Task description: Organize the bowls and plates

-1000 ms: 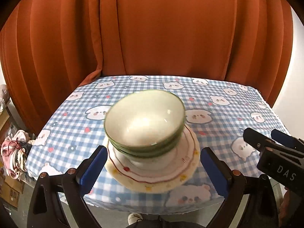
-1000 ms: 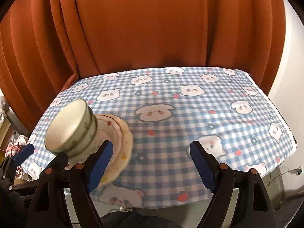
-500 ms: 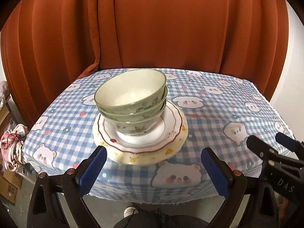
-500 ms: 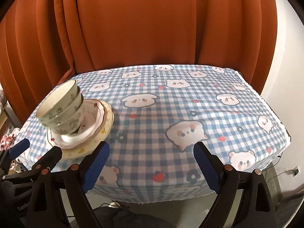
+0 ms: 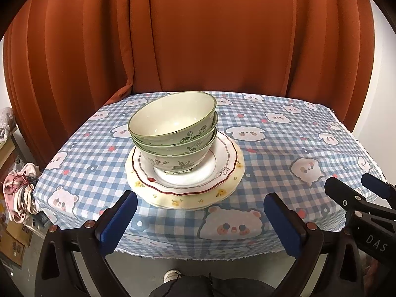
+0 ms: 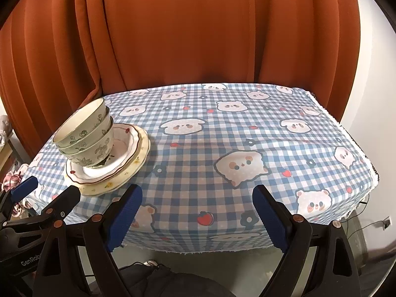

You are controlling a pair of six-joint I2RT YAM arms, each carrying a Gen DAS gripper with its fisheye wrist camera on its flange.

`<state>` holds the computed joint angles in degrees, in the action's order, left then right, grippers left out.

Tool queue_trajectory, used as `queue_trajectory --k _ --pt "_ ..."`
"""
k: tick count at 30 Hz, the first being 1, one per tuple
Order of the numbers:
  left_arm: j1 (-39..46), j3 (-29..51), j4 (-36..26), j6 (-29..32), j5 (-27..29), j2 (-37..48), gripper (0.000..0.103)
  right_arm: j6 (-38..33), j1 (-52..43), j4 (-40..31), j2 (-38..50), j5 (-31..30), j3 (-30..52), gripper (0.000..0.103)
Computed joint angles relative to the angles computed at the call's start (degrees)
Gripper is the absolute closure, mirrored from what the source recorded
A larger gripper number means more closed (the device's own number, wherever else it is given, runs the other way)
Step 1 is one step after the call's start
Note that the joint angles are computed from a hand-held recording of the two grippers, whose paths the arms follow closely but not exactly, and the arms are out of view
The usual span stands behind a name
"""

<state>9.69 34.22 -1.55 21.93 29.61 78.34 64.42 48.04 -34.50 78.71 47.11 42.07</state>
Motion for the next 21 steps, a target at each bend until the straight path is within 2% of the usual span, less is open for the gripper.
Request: queue_trajectory --k 21 --pt "-2.3 -0.8 1.3 -1.2 -0.8 -1.0 0.000 1.4 -0.3 -2.2 -2.6 1.0 -1.4 0.008"
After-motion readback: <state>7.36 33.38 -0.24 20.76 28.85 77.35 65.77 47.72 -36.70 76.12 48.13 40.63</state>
